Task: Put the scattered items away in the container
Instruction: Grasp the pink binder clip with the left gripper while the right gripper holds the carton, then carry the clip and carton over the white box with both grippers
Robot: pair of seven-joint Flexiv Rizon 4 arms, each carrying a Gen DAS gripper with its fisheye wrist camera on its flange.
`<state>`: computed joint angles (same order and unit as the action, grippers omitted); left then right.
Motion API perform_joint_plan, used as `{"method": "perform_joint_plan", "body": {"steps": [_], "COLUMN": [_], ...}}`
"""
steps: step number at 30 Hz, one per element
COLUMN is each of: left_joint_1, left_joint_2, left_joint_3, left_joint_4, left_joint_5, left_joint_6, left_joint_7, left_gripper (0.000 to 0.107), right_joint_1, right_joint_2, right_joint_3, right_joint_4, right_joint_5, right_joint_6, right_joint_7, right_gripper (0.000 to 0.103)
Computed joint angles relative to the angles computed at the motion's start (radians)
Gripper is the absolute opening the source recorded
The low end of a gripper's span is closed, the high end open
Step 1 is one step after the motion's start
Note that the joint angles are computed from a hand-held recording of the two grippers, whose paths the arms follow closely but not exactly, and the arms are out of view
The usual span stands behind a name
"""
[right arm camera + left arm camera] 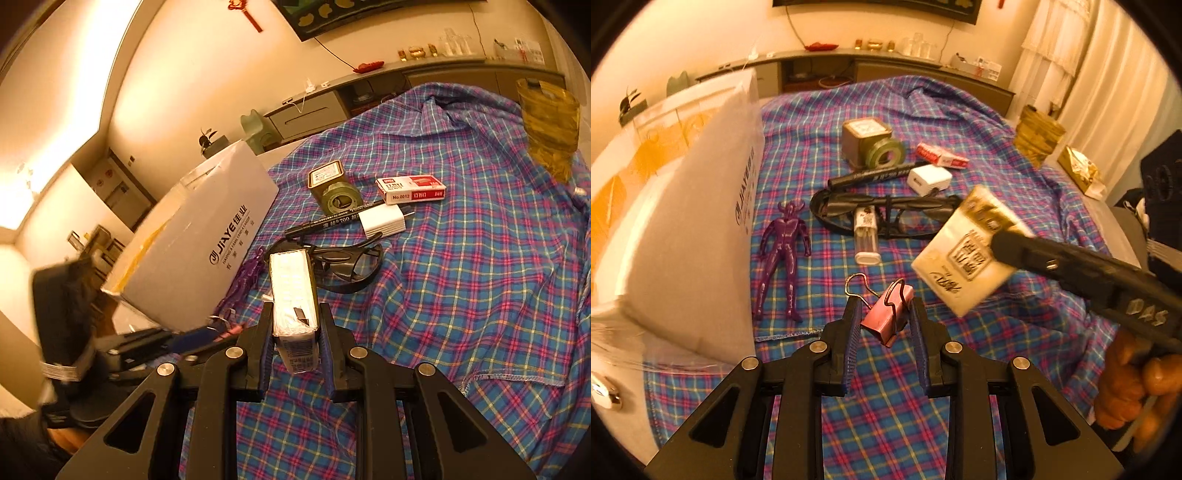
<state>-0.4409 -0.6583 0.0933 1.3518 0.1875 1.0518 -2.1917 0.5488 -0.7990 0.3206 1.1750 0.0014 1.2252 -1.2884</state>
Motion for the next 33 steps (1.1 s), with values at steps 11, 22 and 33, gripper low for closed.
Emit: {"method": "perform_joint_plan", "body": {"steps": [11,22,33], "left_joint_1": [-0.012,-0.005,0.016], "left_joint_2": [0.104,0.205,0.309], "left_joint_3": [0.004,0.001,0.006], "left_joint_4": [0.118,0.230,0.341], "left_joint_5": [0.041,0.071,0.107], "left_joint_6": [0.045,0.131,0.208], "left_joint_7": [-0.027,-0.058,-0.113], "left_gripper": [0.027,0.027,0.027], "right_joint_1": [0.100,0.171,0.214], "right_joint_2": [0.039,0.102,0.158], "right_joint_3": [-0.140,-0.207,-0.225], "right_joint_4": [0.058,0.136,0.141], "right_joint_5": [-0.174,-0.325,-0.450], "right_joint_6": [-0.019,-0.028,-0.075], "right_joint_7": [0.111,0.252,0.308], "right_gripper": [0.023,0.023,0.023]}}
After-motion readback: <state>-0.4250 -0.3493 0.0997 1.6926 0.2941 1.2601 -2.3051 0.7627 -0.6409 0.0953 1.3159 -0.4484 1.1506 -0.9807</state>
